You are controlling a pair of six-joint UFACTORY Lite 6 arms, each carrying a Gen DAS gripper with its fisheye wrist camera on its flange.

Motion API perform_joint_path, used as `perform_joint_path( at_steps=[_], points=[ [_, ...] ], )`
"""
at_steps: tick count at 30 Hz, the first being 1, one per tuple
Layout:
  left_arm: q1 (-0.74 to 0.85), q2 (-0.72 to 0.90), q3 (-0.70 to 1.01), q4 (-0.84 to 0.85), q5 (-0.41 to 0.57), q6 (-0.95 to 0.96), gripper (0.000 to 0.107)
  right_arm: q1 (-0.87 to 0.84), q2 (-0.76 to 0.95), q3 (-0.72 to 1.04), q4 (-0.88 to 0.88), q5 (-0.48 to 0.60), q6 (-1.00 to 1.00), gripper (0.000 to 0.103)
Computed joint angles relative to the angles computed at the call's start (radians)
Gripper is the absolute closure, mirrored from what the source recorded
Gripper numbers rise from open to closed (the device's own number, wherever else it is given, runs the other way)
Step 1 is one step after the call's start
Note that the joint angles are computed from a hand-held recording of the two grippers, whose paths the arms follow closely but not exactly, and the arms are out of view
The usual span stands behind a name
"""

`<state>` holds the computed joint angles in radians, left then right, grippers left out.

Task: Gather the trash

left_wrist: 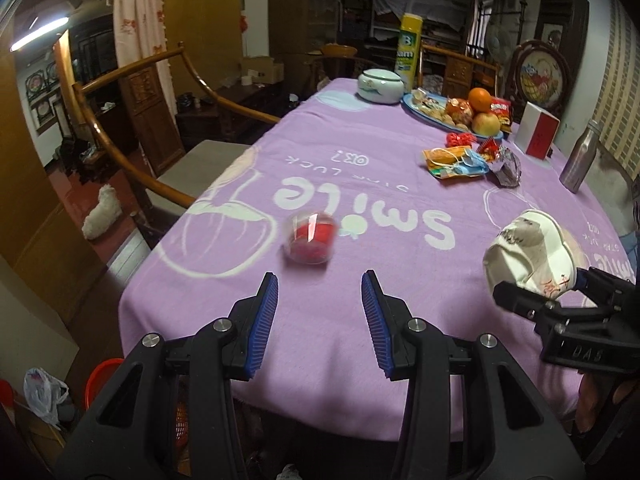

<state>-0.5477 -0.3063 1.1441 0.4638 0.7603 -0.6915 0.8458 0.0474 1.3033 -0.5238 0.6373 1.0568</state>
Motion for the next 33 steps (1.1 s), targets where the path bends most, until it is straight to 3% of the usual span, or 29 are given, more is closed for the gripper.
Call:
perform_joint_path(
  at_steps=[5, 16, 20, 23, 26, 33],
  points=[
    [0.031, -0.034, -0.041, -0.001, -0.015, 0.007, 0.063, 0.046, 0.007, 0.008, -0.018, 0.004, 0.021, 0.016],
    [0.251, 0.081, -0.046, -0.212, -0.137, 0.243, 0.065, -0.07, -0.02, -0.06, 0.086, -0.099, -0.054, 0.016],
    [0.263, 0.195, 0.01, -0.108, -0.184, 0.221, 0.048, -0.111, 0.028, -0.042, 0.17, -0.139, -0.141, 0.016],
    [0.29, 0.277, 0.062, -0.141, -0.217, 0.32, 0.043, -0.134, 0.059, -0.028, 0.23, -0.159, -0.203, 0.016],
    [0.3, 0.336, 0.102, -0.193, -0.25, 0.428, 0.026, -0.159, 0.089, -0.01, 0.289, -0.168, -0.268, 0.017],
    [0.305, 0.537, 0.298, -0.409, -0.179, 0.628, 0.026, -0.21, 0.151, 0.038, 0.392, -0.184, -0.368, 0.017]
  ],
)
